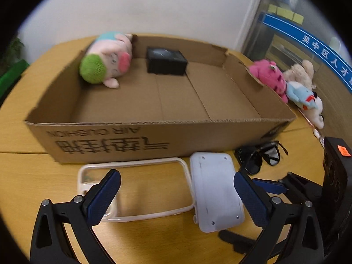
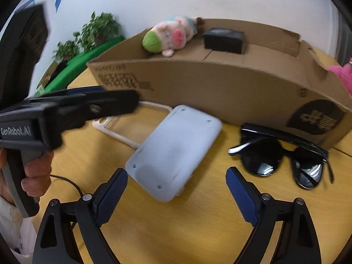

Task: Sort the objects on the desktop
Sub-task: 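Move the right gripper back to the white power bank, then grasp the white power bank with the right gripper and lift it toward the box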

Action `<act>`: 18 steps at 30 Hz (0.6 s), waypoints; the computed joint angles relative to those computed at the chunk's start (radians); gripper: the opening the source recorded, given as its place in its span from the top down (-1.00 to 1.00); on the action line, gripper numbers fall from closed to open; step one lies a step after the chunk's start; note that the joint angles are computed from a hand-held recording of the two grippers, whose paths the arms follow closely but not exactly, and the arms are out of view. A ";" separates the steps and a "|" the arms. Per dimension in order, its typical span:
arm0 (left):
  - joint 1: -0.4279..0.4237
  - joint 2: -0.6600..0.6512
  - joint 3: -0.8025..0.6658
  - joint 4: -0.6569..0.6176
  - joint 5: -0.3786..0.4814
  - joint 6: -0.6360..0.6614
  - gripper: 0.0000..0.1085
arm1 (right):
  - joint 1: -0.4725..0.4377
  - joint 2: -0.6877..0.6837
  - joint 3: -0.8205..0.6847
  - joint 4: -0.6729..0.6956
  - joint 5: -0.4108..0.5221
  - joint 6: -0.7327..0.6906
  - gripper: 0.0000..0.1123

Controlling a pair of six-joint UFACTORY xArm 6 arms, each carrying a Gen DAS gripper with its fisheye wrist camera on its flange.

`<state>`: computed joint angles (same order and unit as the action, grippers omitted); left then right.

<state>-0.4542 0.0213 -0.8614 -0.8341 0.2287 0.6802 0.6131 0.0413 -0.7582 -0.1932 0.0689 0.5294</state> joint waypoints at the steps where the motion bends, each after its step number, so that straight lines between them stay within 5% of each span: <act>1: 0.003 0.011 -0.013 -0.011 0.024 0.014 -0.81 | 0.008 0.013 -0.008 0.034 -0.001 -0.033 -0.62; 5: 0.015 0.049 -0.051 -0.044 0.108 0.038 -0.64 | 0.023 0.050 -0.025 0.114 -0.019 -0.120 -0.55; 13: 0.028 0.091 -0.102 -0.103 0.247 0.095 0.27 | 0.028 0.030 0.011 0.102 -0.056 -0.136 -0.29; 18: -0.021 0.076 -0.086 -0.064 0.240 0.067 0.34 | 0.030 -0.031 0.091 0.126 -0.087 -0.142 -0.21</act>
